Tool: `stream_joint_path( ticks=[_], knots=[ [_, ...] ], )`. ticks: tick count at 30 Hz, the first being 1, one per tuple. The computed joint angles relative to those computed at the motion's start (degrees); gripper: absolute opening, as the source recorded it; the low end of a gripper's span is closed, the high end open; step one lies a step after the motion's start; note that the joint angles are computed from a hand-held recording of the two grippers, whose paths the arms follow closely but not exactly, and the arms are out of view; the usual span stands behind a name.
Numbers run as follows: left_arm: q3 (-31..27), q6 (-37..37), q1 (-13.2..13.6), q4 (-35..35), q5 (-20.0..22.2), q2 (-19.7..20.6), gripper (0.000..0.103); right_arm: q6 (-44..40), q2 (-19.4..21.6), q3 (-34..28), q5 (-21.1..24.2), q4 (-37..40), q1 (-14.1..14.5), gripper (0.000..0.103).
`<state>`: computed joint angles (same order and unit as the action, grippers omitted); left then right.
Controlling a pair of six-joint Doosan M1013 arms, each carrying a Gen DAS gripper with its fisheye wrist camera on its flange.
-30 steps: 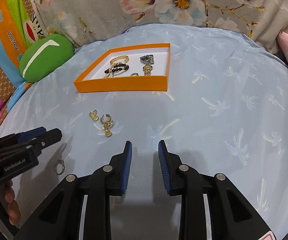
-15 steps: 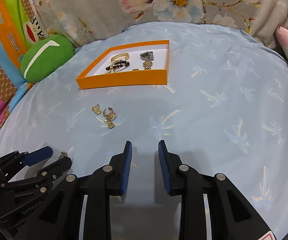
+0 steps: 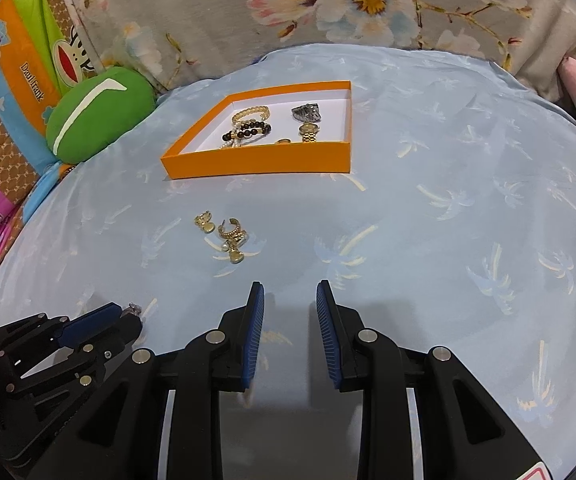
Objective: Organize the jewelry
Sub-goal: 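Grasp a gold drop earring with the right tool while the left tool holds the ring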
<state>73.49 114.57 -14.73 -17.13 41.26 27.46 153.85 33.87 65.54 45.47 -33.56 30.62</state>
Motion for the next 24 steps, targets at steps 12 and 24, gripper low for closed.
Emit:
stream_joint_path(
  ticks=[12, 24],
  knots=[
    [-4.9, -4.9, 0.6, 3.2, -0.4, 3.0, 0.019, -9.2, 4.7, -7.9, 0.9, 9.0, -1.9, 0.027],
    [-5.8, -6.0, 0.8, 3.4, -0.1, 3.6, 0.019, -11.7, 5.9, -9.9, 1.5, 11.6, -2.3, 0.016]
  ],
)
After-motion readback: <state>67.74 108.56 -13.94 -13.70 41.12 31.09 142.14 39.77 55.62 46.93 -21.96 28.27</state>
